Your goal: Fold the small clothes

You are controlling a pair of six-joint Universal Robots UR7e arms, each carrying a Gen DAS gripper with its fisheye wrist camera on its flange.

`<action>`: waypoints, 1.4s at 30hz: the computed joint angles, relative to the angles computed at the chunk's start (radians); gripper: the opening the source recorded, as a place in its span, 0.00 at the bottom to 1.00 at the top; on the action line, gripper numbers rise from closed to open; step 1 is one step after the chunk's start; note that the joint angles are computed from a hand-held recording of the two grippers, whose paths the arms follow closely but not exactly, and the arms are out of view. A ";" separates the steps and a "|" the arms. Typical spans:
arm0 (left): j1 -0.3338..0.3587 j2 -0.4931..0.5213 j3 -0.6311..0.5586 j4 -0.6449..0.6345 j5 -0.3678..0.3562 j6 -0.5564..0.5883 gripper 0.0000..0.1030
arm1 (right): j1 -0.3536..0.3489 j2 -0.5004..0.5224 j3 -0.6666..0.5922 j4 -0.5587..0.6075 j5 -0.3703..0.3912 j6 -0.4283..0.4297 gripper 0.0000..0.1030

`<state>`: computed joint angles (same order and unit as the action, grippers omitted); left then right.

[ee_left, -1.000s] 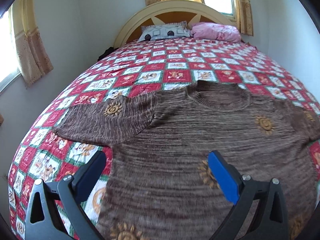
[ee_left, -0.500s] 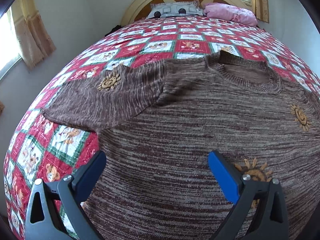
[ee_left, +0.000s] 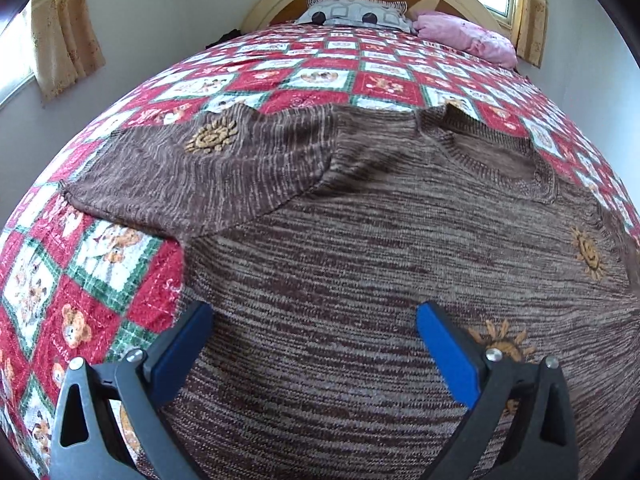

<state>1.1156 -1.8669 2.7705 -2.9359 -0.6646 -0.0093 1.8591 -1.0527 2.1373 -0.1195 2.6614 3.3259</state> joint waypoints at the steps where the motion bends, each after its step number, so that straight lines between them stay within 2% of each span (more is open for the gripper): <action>1: 0.000 -0.001 0.001 -0.001 0.000 0.000 1.00 | 0.015 -0.004 -0.004 0.013 -0.003 0.020 0.05; 6: 0.004 -0.001 0.000 -0.009 -0.013 0.002 1.00 | 0.169 0.048 -0.083 0.085 0.067 0.068 0.05; 9: 0.011 -0.009 -0.001 -0.010 -0.023 0.009 1.00 | 0.263 0.126 -0.175 0.160 0.097 0.094 0.05; 13: 0.018 -0.014 -0.003 -0.015 -0.034 0.016 1.00 | 0.365 0.273 -0.332 0.205 0.091 0.050 0.05; 15: 0.022 -0.022 -0.003 -0.016 -0.042 0.021 1.00 | 0.394 0.348 -0.405 0.219 0.049 0.026 0.05; 17: 0.025 -0.025 -0.003 -0.018 -0.046 0.023 1.00 | 0.407 0.434 -0.485 0.235 -0.035 0.024 0.05; 24: 0.020 -0.028 0.002 -0.017 -0.041 0.019 1.00 | 0.380 0.681 -0.668 0.217 -0.211 -0.008 0.05; 29: 0.021 -0.026 0.002 -0.019 -0.041 0.020 1.00 | 0.308 0.702 -0.633 0.194 -0.387 -0.012 0.06; 30: 0.021 -0.026 0.002 -0.019 -0.041 0.020 1.00 | 0.294 0.686 -0.610 0.197 -0.438 0.006 0.06; 32: 0.021 -0.026 0.002 -0.020 -0.041 0.021 1.00 | 0.254 0.611 -0.514 0.130 -0.578 0.019 0.06; 33: 0.021 -0.025 0.002 -0.021 -0.041 0.021 1.00 | 0.248 0.577 -0.471 0.088 -0.602 0.018 0.06; 34: 0.021 -0.025 0.002 -0.021 -0.041 0.021 1.00 | 0.252 0.536 -0.419 0.022 -0.588 0.010 0.06; 36: 0.021 -0.024 0.001 -0.021 -0.040 0.022 1.00 | 0.274 0.497 -0.374 -0.054 -0.480 -0.003 0.06; 38: 0.020 -0.020 0.002 -0.025 -0.036 0.022 1.00 | 0.286 0.527 -0.421 0.007 -0.364 0.012 0.06; 39: 0.020 -0.020 0.002 -0.026 -0.037 0.021 1.00 | 0.287 0.547 -0.446 0.042 -0.334 0.030 0.06; 42: 0.020 -0.019 0.002 -0.026 -0.036 0.022 1.00 | 0.278 0.624 -0.519 0.144 -0.306 0.097 0.06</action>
